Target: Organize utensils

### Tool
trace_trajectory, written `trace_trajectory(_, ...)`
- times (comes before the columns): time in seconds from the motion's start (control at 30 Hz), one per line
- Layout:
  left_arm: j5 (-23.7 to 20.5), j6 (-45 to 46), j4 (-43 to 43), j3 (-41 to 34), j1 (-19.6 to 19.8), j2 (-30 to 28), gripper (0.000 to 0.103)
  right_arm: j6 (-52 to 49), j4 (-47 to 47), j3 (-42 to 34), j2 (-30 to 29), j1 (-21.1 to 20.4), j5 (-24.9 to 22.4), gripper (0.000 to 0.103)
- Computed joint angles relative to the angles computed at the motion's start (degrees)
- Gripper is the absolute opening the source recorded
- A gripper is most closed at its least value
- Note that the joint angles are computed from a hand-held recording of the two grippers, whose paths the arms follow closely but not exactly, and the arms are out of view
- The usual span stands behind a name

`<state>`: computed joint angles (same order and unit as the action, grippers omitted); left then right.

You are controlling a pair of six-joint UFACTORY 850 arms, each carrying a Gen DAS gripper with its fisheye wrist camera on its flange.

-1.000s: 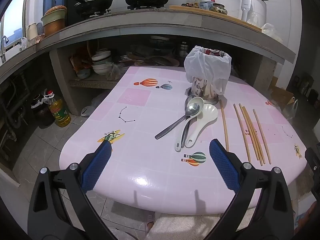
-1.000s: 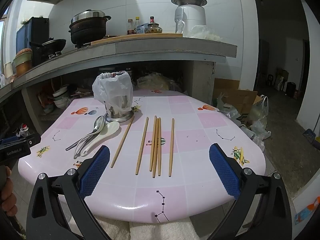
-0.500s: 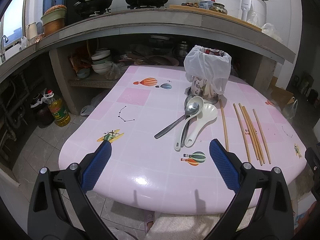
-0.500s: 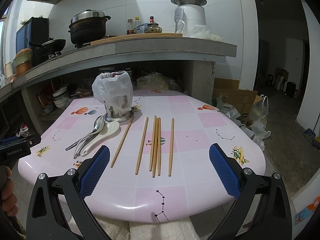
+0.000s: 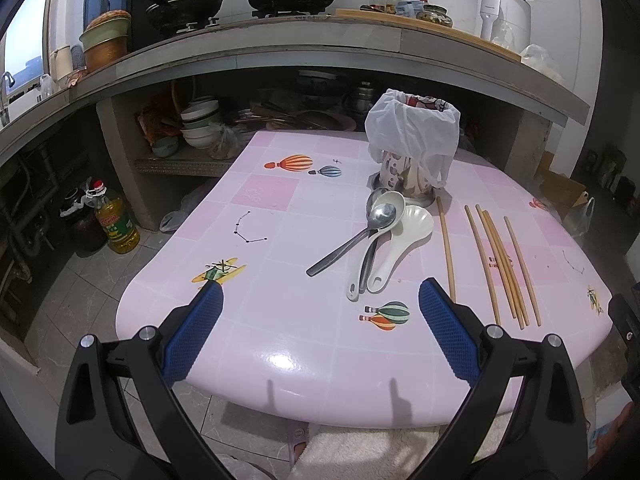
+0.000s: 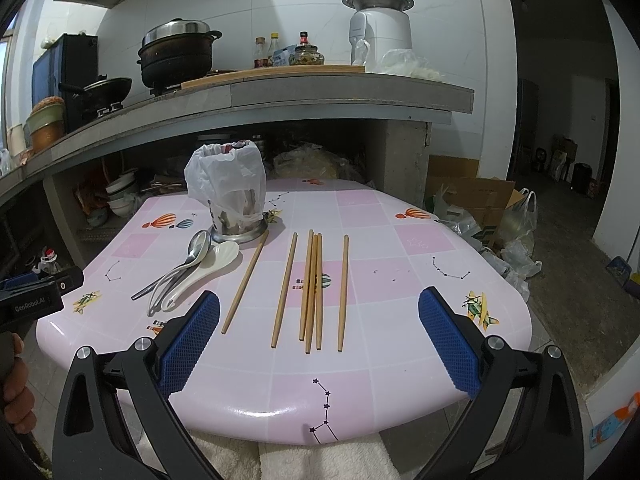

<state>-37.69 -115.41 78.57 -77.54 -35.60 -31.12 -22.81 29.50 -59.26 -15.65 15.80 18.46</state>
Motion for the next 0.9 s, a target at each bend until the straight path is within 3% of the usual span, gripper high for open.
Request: trace_trajectory(0.9,-0.40,0.19,-0.18,0.06,-0.21,0.24,0.095,0.27,-0.38,-0.08,-0.12,-0.10,-0.10,0.097)
